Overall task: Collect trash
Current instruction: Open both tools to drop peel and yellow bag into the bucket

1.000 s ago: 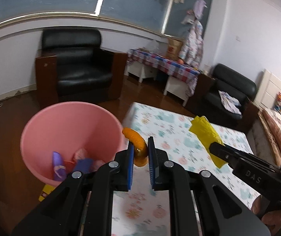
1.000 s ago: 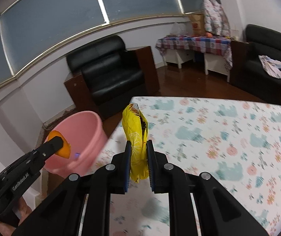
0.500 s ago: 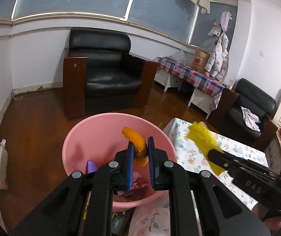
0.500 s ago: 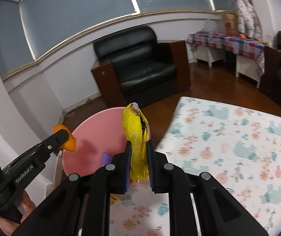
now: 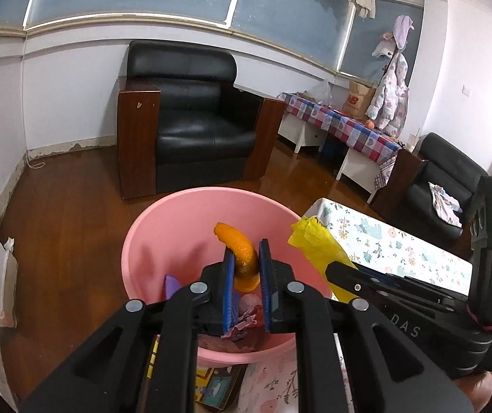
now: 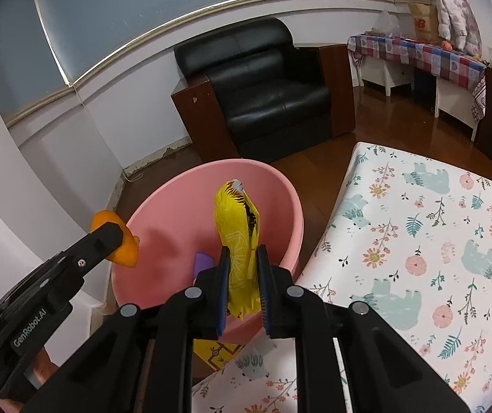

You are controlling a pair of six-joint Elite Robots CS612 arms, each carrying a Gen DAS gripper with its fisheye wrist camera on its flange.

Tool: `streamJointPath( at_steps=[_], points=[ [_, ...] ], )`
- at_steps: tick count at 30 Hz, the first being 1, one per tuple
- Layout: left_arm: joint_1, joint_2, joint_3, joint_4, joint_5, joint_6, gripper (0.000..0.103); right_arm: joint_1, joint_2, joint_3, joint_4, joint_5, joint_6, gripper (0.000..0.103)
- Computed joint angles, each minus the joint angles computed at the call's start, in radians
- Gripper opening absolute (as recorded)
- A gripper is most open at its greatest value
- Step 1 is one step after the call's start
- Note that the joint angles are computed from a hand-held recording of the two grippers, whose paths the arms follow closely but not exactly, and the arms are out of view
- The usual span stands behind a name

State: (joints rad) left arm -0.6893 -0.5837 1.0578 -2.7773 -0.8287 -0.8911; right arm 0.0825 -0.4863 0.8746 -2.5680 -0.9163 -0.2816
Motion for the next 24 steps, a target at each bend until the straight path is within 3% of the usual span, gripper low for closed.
streamJointPath(
  at_steps=[24],
  points=[
    [0.011, 0.023, -0.038, 0.043, 0.004, -0.010, 0.013, 0.007, 0.022, -0.028, 0.003, 0.023, -0.022, 0.015]
  ],
)
